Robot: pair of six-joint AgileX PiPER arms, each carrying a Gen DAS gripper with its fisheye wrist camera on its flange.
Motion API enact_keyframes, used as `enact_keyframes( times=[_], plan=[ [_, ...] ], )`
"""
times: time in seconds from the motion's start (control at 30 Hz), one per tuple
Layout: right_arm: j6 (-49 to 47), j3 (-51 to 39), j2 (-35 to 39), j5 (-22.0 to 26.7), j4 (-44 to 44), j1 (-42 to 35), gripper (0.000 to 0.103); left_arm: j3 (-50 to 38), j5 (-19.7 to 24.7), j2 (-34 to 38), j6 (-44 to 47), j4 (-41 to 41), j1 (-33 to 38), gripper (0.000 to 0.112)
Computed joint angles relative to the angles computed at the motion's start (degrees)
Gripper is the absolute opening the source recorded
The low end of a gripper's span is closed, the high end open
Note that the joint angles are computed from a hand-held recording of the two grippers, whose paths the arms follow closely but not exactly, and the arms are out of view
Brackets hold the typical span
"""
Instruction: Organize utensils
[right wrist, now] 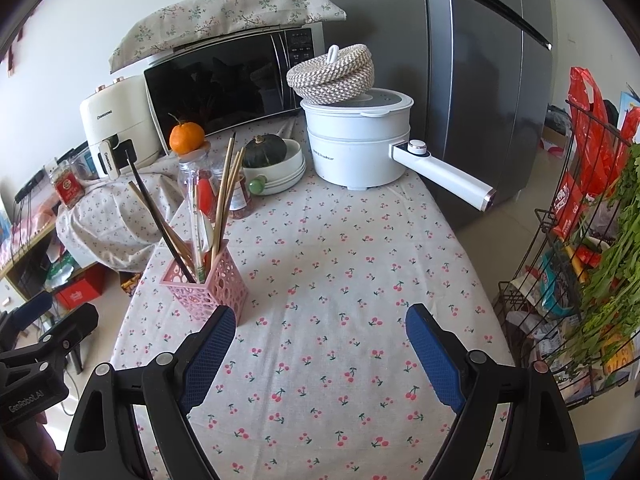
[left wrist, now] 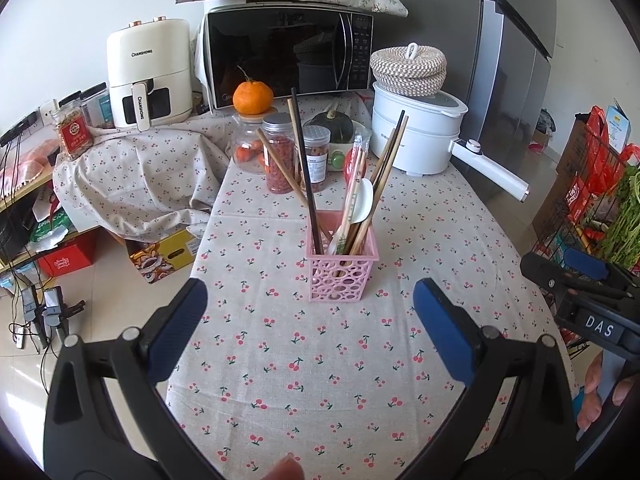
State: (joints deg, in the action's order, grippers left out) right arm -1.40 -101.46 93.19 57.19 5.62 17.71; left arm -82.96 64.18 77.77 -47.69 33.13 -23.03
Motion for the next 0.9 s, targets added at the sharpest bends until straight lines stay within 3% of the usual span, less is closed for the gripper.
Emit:
enact_keyframes(
  times=[0.9],
  plan=[
    [-0.31,-0.13,0.63,0.89,1.47,-0.93,0.089,-0.43,0.23,0.04,-1.30,2.18,-2.04,0.102]
  ],
)
